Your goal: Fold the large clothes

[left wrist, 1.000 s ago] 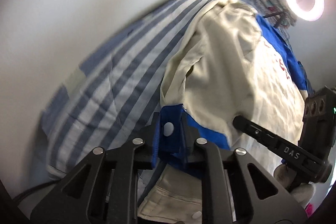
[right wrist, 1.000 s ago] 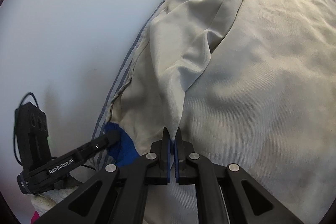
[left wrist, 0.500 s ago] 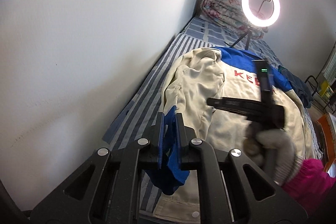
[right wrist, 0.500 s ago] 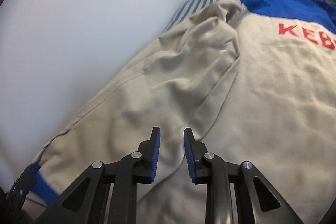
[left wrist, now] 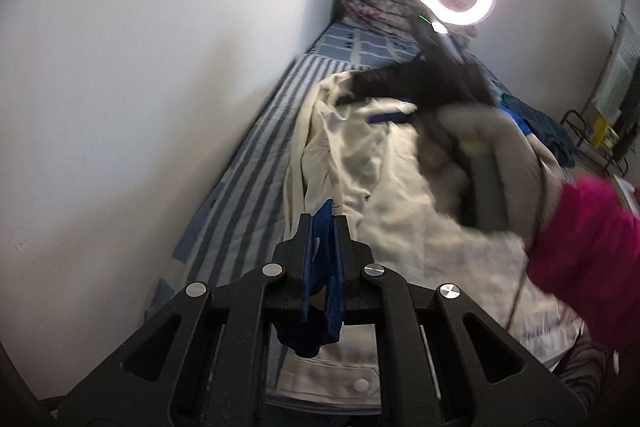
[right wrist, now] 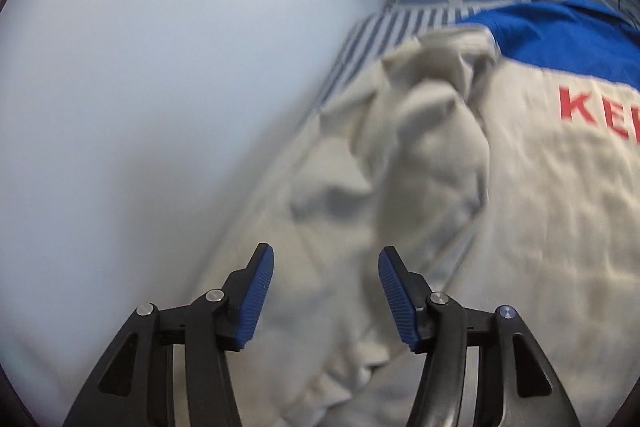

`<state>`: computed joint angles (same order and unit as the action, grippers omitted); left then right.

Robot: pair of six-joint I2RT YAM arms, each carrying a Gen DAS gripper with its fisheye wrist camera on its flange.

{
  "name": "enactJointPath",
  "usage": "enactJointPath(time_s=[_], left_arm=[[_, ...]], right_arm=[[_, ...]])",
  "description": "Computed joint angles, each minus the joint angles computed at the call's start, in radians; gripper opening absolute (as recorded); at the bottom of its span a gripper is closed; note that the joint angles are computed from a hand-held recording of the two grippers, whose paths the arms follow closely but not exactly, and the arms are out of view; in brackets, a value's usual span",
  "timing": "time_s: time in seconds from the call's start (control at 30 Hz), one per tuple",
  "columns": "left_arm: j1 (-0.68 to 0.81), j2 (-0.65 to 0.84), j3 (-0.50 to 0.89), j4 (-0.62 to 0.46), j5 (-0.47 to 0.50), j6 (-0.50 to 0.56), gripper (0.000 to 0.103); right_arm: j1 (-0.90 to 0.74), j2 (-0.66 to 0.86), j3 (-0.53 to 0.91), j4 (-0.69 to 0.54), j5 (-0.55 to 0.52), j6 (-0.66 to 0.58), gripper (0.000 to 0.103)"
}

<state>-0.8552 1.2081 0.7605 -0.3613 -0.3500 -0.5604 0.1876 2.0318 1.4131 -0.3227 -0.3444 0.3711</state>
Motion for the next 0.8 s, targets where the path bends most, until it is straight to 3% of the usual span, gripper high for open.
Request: enactJointPath(time_s=[0.13, 0.23, 0.3, 0.37, 0.4, 0.53, 0.8], left_arm=[[-0.075, -0.007, 0.006, -0.011, -0.024, 0.005, 0.007], [-0.114, -0.002, 0.006, -0.014, -0.031, 0.006, 0.007], [-0.134, 0.004, 0.004, -0.017, -0.03, 0.003, 0.007], [-0.148, 0.011, 0.006, -0.025, -0.034, 0.004, 0.007], [-0.15, 0.008, 0.005, -0.028, -0.032, 0.009, 0.007], [-0.143, -0.005, -0.009, -0.024, 0.002, 0.041, 0.007], [-0.266, 0.039, 0.032, -0.038, 0.003, 0.056, 0.007]], right_arm=[[0.028, 0.079, 0.186, -0.105, 0.057, -0.007, 0.058], [0.042, 0.222, 0.398, -0.213, 0.086, 0.026, 0.055], [0.051, 0.253, 0.447, -0.257, 0.104, 0.036, 0.04], [0.048, 0.287, 0.491, -0.291, 0.121, 0.029, 0.008], [0.043, 0.289, 0.493, -0.295, 0.121, 0.026, 0.004], [-0.006, 0.161, 0.31, -0.2, 0.087, 0.024, 0.0], [-0.157, -0.151, -0.091, -0.073, 0.009, -0.044, 0.0]])
